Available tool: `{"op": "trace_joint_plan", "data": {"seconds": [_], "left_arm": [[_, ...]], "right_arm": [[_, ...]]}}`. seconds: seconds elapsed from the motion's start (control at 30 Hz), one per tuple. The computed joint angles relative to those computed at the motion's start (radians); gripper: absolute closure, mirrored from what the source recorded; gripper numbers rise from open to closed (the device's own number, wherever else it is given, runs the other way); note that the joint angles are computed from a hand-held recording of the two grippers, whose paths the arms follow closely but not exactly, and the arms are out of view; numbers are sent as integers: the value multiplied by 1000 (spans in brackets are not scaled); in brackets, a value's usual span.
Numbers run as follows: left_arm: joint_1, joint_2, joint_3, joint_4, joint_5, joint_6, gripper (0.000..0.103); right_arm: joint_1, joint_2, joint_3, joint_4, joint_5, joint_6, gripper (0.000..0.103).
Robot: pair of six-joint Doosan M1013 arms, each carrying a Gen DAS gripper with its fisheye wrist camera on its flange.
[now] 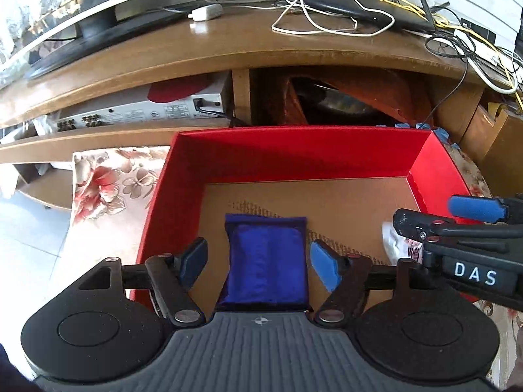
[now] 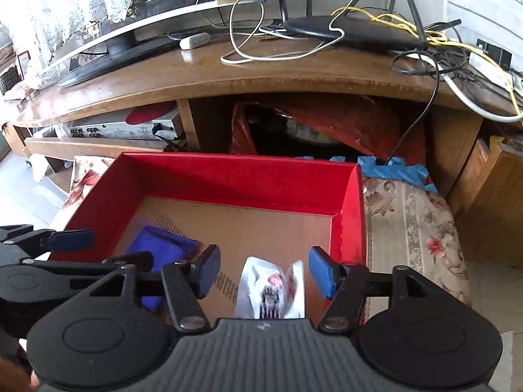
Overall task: Organize snacks
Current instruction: 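Carry both packets over the red box and lower them inside, then open both grippers to release the packets into the red box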
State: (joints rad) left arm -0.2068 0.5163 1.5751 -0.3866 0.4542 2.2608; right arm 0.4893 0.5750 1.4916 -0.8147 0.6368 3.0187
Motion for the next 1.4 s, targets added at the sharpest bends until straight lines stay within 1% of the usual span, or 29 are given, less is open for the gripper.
{"op": "trace_joint_plan", "data": {"seconds": [0.13, 0.3, 0.5, 0.83, 1.17, 1.4], "left_arm": [[3, -5, 4, -12, 4, 10, 24], [13, -25, 22, -76, 0, 70, 22], [28, -56, 52, -158, 0, 146, 21], [56, -104, 111, -231, 13, 246, 21], [79, -139, 165, -268, 21, 317, 21], [97, -161, 202, -257, 23, 351, 21]], "right_arm": [[2, -7, 7, -7, -1, 17, 31], [14, -22, 19, -44, 9, 57, 31], [35, -48, 40, -93, 15, 114, 31], [78, -77, 71, -117, 17, 141, 31], [115, -99, 102, -108, 11, 142, 31], [138, -105, 115, -74, 7, 110, 31]]}}
